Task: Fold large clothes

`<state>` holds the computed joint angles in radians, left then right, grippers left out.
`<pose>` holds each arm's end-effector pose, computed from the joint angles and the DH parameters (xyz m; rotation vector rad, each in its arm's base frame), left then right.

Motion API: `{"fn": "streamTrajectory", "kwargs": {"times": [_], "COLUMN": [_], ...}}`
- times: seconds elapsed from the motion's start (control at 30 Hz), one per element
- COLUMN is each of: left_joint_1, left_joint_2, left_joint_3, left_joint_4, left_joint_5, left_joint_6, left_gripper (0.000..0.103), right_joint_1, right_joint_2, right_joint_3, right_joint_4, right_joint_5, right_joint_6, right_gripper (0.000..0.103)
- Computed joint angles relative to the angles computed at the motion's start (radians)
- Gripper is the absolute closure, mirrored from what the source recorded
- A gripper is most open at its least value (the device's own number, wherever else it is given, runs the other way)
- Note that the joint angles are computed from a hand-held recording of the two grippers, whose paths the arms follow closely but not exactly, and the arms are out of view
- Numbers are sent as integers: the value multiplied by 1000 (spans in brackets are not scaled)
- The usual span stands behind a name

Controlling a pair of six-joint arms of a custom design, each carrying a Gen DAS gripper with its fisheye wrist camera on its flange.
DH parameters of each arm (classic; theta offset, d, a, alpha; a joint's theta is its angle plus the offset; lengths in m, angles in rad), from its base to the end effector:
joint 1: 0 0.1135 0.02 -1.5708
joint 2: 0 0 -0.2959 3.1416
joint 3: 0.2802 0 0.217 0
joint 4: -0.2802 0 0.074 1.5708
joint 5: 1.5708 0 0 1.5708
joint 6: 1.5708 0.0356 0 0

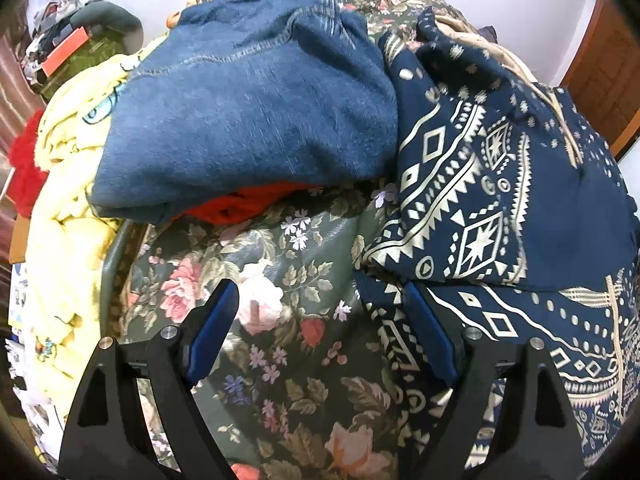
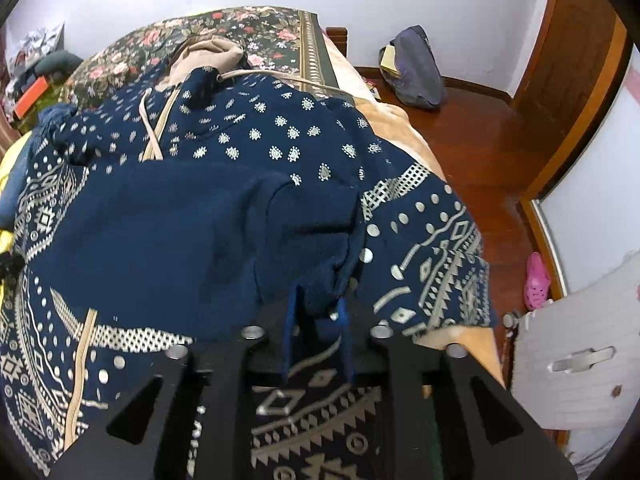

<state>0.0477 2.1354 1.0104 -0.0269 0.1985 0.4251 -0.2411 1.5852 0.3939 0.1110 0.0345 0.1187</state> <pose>0.3666 0.0105 0.1017 0.5598 2.6281 -0.1263 0.2025 -0.0511 0.1412 0.4860 2.6079 -0.0863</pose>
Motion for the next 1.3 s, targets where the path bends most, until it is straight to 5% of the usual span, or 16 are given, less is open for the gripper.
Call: {"fn": "streamTrajectory", "kwargs": {"times": [0.1, 0.53, 0.63, 0.93, 1.3], "left_joint_1": [11, -101, -157, -298, -328], "left_joint_2": [-55, -309, -321, -224, -114], "left_joint_3": [-21, -32, -35, -68, -34], "left_joint_4": [-2, -32, -18, 55, 69], "left_joint_5": [15, 137, 142, 76, 27], "left_joint_6": [22, -54, -94, -137, -160], "left_gripper": [18, 18, 18, 18, 18], "right_joint_1": [-9, -366, -441, -780, -776], "right_joint_2": [-92, -370, -282, 146, 468], "right_joint_3": [-13, 27, 25, -10, 49], "right_joint_4": [-60, -273, -218, -4, 213], "right_joint_5": [-8, -218, -231, -533, -638], "right_joint_6": [-18, -143, -140, -151, 22], "right_gripper": [57, 28, 28, 28, 27]}}
